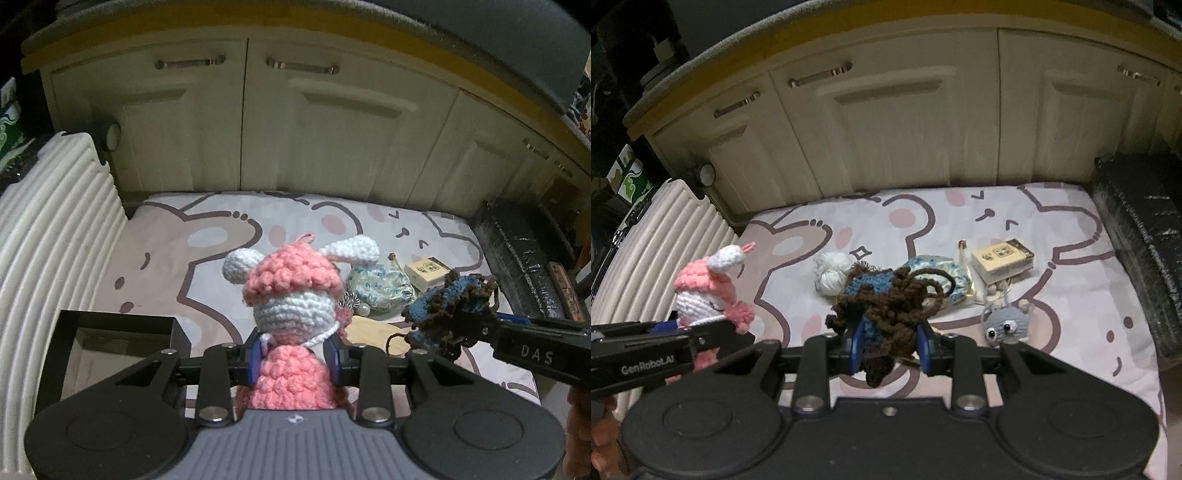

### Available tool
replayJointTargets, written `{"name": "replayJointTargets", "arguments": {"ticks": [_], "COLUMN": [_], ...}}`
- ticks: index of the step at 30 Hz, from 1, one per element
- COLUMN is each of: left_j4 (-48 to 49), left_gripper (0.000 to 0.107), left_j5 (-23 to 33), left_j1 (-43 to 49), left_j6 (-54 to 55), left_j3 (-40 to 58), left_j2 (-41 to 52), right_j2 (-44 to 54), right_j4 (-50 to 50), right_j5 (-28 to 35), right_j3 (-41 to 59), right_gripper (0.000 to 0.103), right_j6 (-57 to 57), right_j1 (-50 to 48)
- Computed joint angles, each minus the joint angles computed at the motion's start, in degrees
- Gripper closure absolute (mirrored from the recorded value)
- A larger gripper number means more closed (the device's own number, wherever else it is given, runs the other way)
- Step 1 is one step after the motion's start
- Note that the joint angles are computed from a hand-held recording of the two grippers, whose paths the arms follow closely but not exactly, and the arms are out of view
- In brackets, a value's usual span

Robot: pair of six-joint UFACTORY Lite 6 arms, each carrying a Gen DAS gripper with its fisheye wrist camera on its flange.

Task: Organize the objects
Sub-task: 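Carry the bunny and tassel in both tools over the black box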

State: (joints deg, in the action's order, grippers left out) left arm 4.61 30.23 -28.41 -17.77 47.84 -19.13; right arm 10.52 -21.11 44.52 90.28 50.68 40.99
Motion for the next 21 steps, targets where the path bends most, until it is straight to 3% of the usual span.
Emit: {"name": "replayJointTargets", "arguments": {"ticks": [21], "left_j4": [3.3], "left_gripper": [0.071], "left_j5": [6.6], "left_j1": [1.8], "left_j6": [-2.3], "left_j3": [-2.3], "left_j2": [-11.9], "right_j2": [-2.0], "right_j4": [-9.2], "right_j5": [7.5], "right_j3": [2.4], "right_gripper": [0.072], "right_j6": [5.2], "right_j1": [5.3]}}
